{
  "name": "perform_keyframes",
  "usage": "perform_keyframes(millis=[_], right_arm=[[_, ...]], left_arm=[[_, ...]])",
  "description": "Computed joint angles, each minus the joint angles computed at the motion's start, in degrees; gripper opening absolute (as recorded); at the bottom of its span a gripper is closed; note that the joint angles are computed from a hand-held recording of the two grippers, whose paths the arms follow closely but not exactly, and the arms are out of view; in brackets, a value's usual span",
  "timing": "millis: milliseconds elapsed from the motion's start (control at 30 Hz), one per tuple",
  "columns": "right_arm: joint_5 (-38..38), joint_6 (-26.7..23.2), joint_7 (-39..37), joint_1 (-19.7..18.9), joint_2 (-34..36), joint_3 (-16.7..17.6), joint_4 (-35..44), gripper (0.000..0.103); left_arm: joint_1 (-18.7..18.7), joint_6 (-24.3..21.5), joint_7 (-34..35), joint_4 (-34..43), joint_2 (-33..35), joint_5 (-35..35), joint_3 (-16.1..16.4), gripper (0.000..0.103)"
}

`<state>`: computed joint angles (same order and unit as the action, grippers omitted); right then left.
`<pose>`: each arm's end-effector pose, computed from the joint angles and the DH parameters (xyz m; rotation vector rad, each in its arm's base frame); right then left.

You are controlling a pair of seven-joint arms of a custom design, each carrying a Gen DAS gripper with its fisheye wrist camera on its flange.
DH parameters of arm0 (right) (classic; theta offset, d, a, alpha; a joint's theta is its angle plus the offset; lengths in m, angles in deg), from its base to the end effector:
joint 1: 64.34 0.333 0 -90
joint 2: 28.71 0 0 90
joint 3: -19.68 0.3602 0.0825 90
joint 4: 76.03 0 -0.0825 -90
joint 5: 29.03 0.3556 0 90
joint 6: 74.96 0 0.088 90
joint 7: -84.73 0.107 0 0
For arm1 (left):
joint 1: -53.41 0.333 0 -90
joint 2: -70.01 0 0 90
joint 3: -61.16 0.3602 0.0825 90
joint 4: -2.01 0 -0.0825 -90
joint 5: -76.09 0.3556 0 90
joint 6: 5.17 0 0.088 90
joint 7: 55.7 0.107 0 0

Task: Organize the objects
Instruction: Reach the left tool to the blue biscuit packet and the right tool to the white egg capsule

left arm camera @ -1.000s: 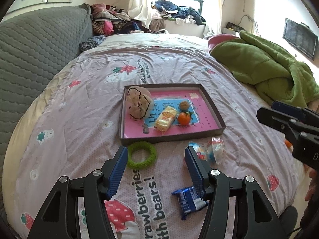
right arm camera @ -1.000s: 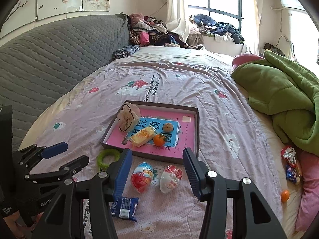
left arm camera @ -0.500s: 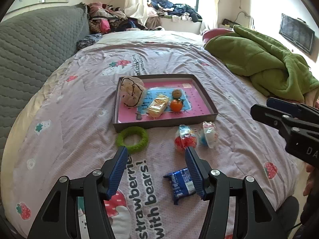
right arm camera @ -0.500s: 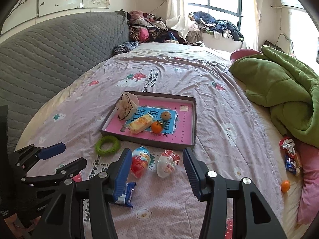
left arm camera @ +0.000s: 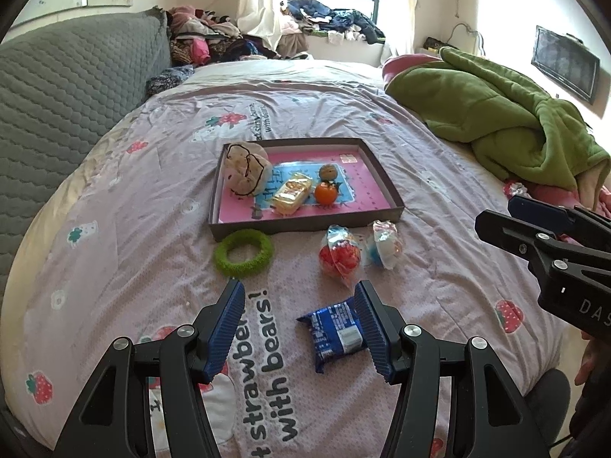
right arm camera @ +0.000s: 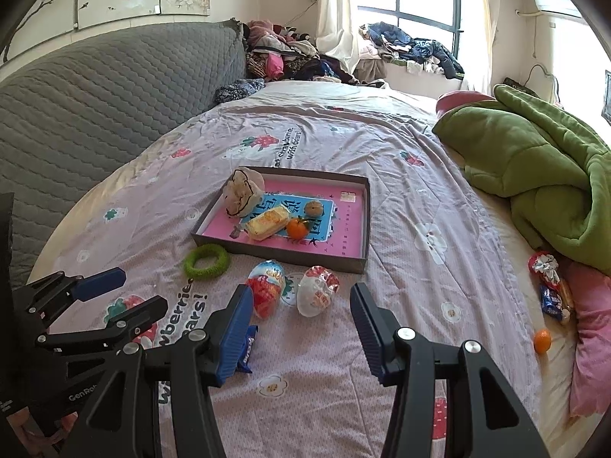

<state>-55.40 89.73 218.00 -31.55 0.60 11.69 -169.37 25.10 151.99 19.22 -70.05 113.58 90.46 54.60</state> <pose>0.6384 0.3464 0.4598 -1.8281 1.6187 -0.5977 0.6698 -0.4380 0.4379 -1.3744 2.2601 -0.8938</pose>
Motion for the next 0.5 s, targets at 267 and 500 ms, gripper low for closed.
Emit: perform_keyframes(millis=[267, 500], right_arm=[[-0.52, 2.08, 1.27, 0.44, -0.91, -0.61, -2.66, 0.053], [1.10, 2.22, -0.21, -0.21, -0.03, 0.19, -2.75, 0.053]], left_arm=[[-1.41, 2.35, -3.21, -3.34, -0.87, 1.38, 2.08, 0.062], [-1.63, 1.99, -4.31, -4.11, -0.11, 2.33, 1.86, 0.062]])
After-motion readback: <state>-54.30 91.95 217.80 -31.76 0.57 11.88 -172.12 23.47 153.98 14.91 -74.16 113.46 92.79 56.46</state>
